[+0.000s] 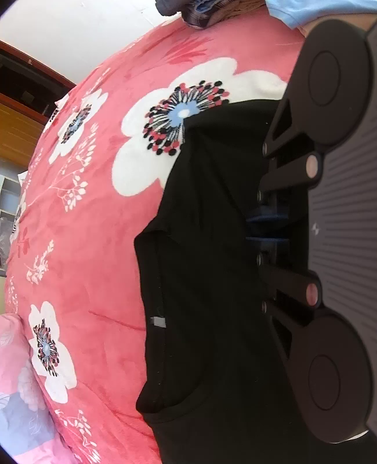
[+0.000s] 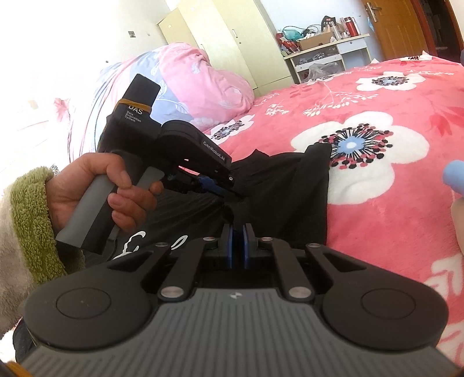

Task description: Fold clothes

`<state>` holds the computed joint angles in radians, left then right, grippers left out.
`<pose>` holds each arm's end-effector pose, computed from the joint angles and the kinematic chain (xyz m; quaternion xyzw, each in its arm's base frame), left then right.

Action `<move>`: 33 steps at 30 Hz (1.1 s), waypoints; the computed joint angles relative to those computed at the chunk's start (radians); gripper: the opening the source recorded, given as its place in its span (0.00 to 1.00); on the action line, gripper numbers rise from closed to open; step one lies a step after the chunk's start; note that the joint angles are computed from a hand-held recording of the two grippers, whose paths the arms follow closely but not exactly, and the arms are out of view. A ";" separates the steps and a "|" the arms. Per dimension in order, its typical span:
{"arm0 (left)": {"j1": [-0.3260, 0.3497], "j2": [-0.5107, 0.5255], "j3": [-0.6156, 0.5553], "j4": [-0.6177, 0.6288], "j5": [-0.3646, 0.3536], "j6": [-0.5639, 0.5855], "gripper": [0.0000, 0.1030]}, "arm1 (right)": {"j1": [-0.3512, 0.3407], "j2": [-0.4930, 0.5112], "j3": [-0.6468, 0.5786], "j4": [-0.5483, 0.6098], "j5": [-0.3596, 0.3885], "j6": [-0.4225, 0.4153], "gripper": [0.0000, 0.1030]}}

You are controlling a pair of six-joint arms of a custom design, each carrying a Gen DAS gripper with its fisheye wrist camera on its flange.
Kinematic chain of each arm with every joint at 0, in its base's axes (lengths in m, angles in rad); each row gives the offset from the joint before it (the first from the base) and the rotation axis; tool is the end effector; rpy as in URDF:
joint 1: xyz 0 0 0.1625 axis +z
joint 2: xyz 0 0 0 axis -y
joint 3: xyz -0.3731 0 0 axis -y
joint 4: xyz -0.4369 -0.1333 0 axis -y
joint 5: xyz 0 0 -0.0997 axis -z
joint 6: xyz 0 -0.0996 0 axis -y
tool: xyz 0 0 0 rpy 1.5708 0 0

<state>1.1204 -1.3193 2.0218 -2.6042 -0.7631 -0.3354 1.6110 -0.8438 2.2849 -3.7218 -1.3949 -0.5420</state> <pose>-0.0516 -0.5782 0.2089 -0.0125 0.9092 -0.2883 0.3001 0.1685 -0.4376 -0.0014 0.2973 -0.8860 0.3558 0.0062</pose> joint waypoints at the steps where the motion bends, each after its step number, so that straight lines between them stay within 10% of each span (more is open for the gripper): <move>1: 0.000 0.003 0.001 0.000 0.004 0.001 0.08 | 0.001 0.001 -0.001 0.001 -0.001 -0.001 0.05; 17: -0.055 0.059 0.035 -0.306 0.163 0.334 0.03 | 0.071 0.065 -0.017 -0.046 -0.042 -0.178 0.06; 33: -0.008 0.126 0.052 -0.509 0.234 0.503 0.16 | -0.053 -0.050 0.000 0.287 0.185 0.047 0.11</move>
